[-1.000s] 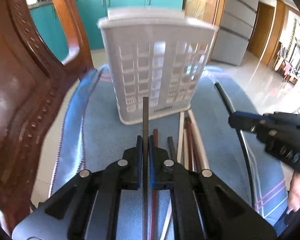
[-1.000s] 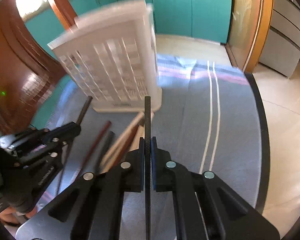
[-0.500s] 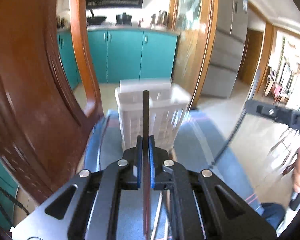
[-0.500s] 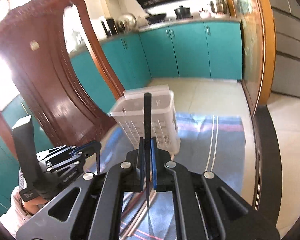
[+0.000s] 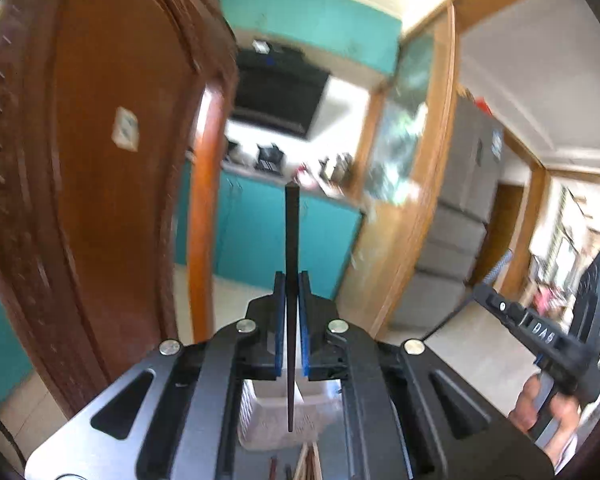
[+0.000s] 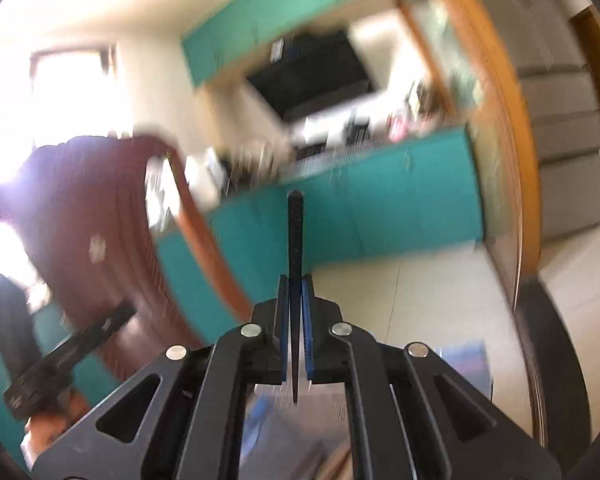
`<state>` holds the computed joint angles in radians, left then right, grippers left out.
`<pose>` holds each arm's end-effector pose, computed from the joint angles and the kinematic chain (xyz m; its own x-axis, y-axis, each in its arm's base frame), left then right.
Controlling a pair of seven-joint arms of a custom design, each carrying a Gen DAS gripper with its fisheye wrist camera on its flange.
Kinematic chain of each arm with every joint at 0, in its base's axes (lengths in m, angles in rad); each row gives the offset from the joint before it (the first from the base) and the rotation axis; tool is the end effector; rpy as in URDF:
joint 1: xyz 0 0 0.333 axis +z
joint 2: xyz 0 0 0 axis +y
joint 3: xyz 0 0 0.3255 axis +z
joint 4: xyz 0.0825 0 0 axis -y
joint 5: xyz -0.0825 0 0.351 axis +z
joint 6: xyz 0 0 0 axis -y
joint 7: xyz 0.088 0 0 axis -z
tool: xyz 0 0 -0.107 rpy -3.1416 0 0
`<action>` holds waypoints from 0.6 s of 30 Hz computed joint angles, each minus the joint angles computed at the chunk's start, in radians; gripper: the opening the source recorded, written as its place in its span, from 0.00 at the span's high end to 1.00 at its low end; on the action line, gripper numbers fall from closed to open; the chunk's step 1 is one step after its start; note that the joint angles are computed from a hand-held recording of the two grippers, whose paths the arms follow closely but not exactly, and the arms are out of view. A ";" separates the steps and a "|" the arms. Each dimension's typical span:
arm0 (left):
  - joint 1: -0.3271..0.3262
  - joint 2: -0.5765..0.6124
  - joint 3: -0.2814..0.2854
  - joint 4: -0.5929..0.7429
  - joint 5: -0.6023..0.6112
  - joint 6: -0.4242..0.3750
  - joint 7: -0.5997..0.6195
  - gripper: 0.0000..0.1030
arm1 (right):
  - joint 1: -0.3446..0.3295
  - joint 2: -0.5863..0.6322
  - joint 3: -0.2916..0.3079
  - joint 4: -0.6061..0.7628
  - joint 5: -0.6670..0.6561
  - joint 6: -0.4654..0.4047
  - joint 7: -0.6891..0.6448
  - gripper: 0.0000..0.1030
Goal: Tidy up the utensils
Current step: 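Lift both chopsticks over the white basket and open both tools to drop them in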
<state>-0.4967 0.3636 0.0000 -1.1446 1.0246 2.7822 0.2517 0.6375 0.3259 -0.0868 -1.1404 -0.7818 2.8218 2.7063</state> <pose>0.5686 -0.3517 0.7436 -0.1461 -0.9491 0.2789 -0.1695 -0.2538 -0.9523 0.5248 0.3816 0.7819 0.2695 -0.9094 -0.3168 -0.2062 0.2669 -0.9414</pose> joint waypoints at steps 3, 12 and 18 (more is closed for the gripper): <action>-0.027 0.017 0.035 0.033 0.072 -0.014 -0.101 0.93 | 0.013 0.117 -0.005 0.141 0.033 -0.105 -0.053 0.93; -0.050 0.155 0.048 0.213 0.185 -0.153 -0.221 0.93 | 0.002 0.288 0.032 0.308 0.298 -0.238 -0.333 0.93; -0.036 0.333 0.024 0.430 -0.047 -0.233 0.016 0.93 | 0.033 0.162 -0.024 0.082 0.254 -0.133 -0.236 0.61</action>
